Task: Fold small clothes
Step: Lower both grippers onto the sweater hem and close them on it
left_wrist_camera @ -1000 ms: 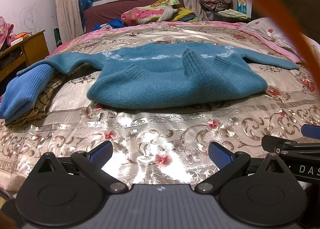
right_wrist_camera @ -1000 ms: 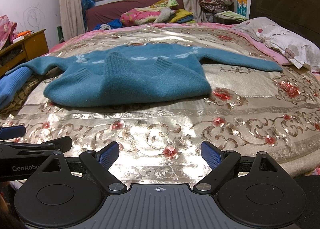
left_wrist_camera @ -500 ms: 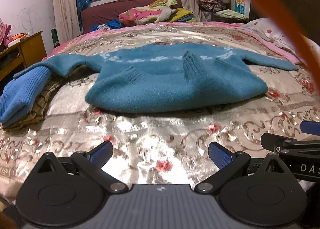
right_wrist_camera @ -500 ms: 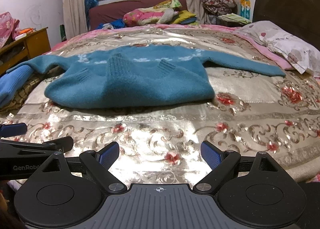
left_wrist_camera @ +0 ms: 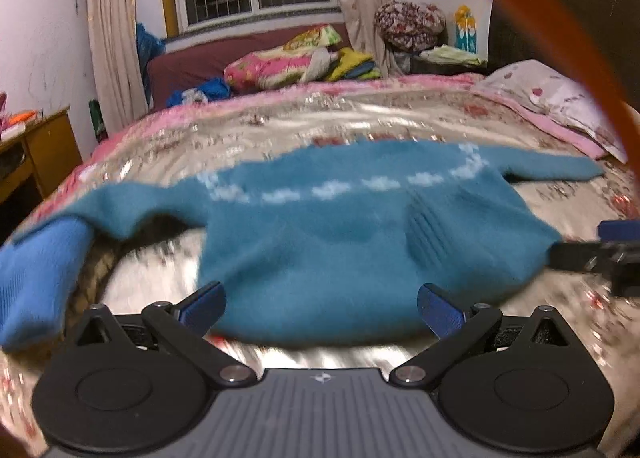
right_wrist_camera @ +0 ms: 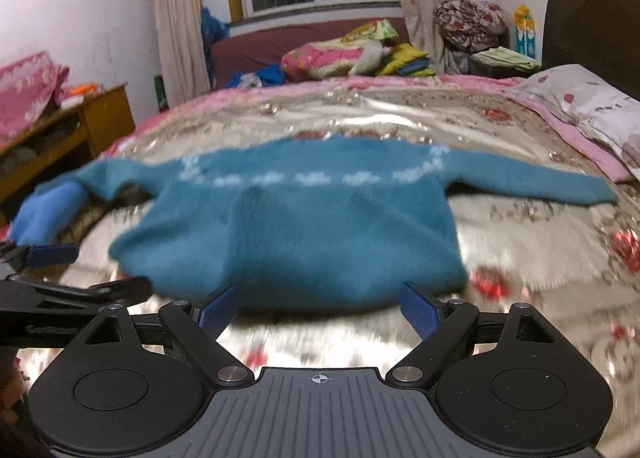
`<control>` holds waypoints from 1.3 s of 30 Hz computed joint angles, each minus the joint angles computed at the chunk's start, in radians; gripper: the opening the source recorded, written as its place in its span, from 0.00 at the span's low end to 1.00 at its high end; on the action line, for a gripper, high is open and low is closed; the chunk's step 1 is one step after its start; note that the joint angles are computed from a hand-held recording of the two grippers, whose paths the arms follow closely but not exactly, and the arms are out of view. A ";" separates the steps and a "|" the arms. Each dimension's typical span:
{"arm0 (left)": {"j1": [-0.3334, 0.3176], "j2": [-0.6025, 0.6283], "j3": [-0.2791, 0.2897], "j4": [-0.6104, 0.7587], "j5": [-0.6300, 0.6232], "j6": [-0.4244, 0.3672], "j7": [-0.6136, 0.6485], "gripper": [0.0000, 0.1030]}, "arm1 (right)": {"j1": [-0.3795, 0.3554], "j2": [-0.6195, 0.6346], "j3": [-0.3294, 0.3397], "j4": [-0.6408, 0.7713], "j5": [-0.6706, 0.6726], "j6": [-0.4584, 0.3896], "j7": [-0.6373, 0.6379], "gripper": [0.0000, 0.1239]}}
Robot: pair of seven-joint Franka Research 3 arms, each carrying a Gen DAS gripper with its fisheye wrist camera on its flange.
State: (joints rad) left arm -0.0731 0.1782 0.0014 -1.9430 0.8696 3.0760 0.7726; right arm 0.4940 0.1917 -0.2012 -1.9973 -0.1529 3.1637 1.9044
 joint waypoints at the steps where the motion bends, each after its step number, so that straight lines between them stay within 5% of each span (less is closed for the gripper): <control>1: 0.012 0.021 -0.003 0.027 -0.014 0.005 0.025 1.00 | -0.037 0.019 0.033 0.032 0.030 -0.008 -0.027 0.71; 9: 0.225 0.231 -0.213 0.252 -0.415 -0.035 0.473 1.00 | -0.212 0.254 0.181 0.375 0.192 -0.152 -0.268 0.68; 22: 0.190 0.420 -0.225 0.505 -0.608 -0.197 0.788 0.89 | -0.282 0.516 0.239 0.761 0.314 -0.394 -0.510 0.61; 27: 0.161 0.480 -0.201 0.623 -0.688 -0.325 0.838 0.53 | -0.302 0.589 0.264 0.890 0.377 -0.509 -0.567 0.48; 36: 0.174 0.492 -0.215 0.657 -0.794 -0.373 0.929 0.43 | -0.315 0.635 0.259 0.997 0.418 -0.624 -0.559 0.18; 39: 0.183 0.504 -0.237 0.678 -0.827 -0.402 0.986 0.44 | -0.324 0.614 0.269 0.974 0.435 -0.626 -0.581 0.15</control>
State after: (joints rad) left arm 0.1100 0.6826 -0.2354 -1.2646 0.0429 2.6740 1.7590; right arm 0.1704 0.8054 0.0677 -1.0233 0.2820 2.5380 1.3238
